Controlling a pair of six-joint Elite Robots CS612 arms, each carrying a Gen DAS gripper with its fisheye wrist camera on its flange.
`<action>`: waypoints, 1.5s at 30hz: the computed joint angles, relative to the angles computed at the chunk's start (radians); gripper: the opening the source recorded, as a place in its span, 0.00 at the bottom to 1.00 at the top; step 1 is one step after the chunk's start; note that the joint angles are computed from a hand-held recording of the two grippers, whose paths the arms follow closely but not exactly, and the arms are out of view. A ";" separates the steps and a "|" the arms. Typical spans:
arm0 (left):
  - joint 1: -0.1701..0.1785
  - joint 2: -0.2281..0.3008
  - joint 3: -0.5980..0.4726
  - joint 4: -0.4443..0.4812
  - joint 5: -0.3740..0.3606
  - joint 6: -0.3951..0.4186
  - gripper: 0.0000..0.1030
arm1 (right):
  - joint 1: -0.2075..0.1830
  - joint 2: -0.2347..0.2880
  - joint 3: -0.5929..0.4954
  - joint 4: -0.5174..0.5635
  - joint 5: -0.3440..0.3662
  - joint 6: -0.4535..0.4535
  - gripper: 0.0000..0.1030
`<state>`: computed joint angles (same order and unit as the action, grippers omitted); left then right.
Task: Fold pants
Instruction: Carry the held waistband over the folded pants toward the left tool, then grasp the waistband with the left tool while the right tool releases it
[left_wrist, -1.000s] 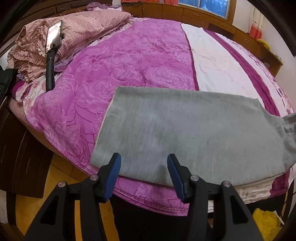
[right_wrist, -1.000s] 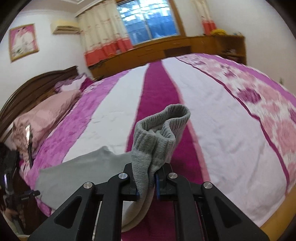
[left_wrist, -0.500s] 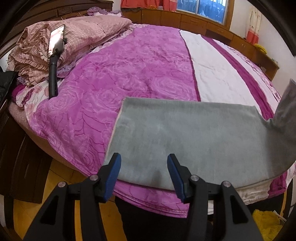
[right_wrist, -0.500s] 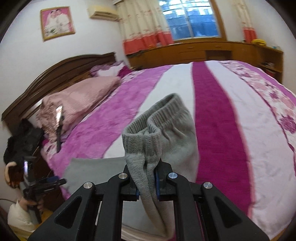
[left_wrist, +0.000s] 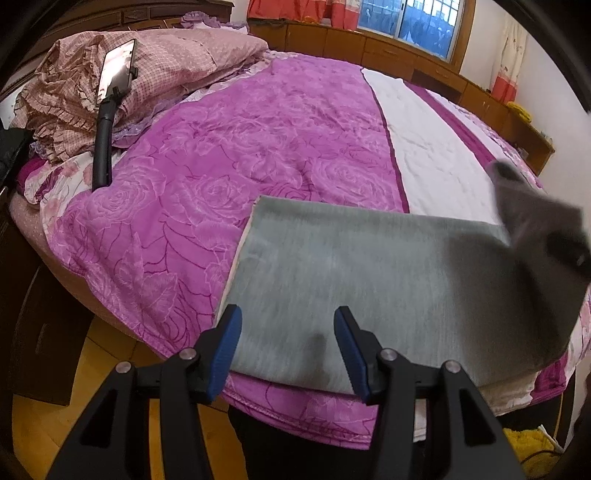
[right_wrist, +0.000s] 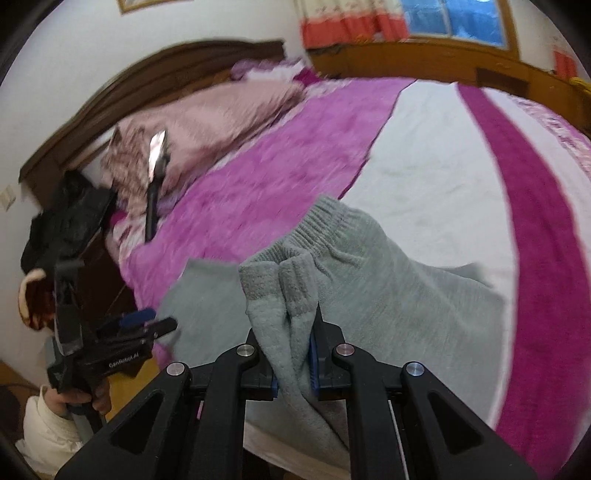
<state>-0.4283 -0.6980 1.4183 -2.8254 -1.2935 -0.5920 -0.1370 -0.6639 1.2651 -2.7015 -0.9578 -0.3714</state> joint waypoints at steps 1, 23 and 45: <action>0.001 0.001 0.001 -0.005 -0.002 -0.004 0.53 | 0.010 0.007 -0.007 0.026 -0.006 -0.016 0.04; -0.010 0.033 -0.091 0.046 -0.135 0.030 0.53 | -0.010 -0.003 -0.008 0.399 0.070 -0.173 0.42; -0.042 0.110 -0.193 0.082 -0.245 0.026 0.52 | -0.080 0.049 -0.064 0.468 0.023 -0.006 0.61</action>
